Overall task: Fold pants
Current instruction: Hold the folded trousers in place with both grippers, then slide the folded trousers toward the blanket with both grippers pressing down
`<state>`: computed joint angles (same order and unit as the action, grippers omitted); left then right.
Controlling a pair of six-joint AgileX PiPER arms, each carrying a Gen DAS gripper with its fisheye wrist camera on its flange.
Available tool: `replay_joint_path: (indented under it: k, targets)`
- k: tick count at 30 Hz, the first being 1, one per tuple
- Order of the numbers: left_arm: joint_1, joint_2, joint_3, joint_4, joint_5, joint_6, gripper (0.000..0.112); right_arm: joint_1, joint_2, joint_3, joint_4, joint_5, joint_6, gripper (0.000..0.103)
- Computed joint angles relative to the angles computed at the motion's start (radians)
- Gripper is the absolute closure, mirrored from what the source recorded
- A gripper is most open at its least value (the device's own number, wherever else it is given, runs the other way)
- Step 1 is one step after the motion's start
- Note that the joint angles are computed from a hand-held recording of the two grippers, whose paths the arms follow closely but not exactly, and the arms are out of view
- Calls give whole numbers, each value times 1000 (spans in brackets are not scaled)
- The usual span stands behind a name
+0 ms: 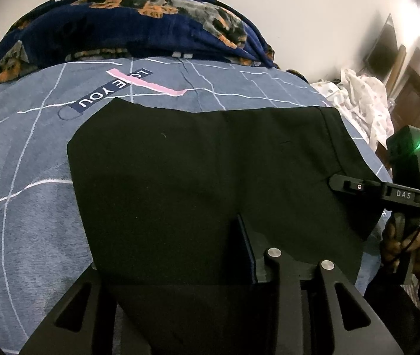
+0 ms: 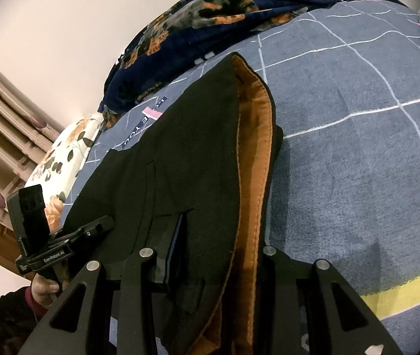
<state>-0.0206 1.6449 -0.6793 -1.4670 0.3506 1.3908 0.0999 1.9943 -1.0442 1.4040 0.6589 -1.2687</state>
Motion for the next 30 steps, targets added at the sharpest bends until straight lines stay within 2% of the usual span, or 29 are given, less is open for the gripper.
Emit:
replay_joint_path:
  k: [6, 11, 17, 25, 30]
  targets:
    - [-18, -11, 10, -13, -30, 10, 76, 1, -2, -1, -9, 0, 16, 73]
    - [-52, -25, 9, 28, -81, -26, 79, 1, 3, -32, -75, 11, 101, 73]
    - [-89, -39, -23, 319, -114, -302, 87, -21, 16, -63, -123, 73, 188, 74]
    - [-101, -53, -56, 584, -106, -571, 92, -41, 23, -93, -154, 145, 267, 77]
    - [-100, -68, -73, 697, -94, -687, 94, -52, 26, -102, -141, 187, 290, 78]
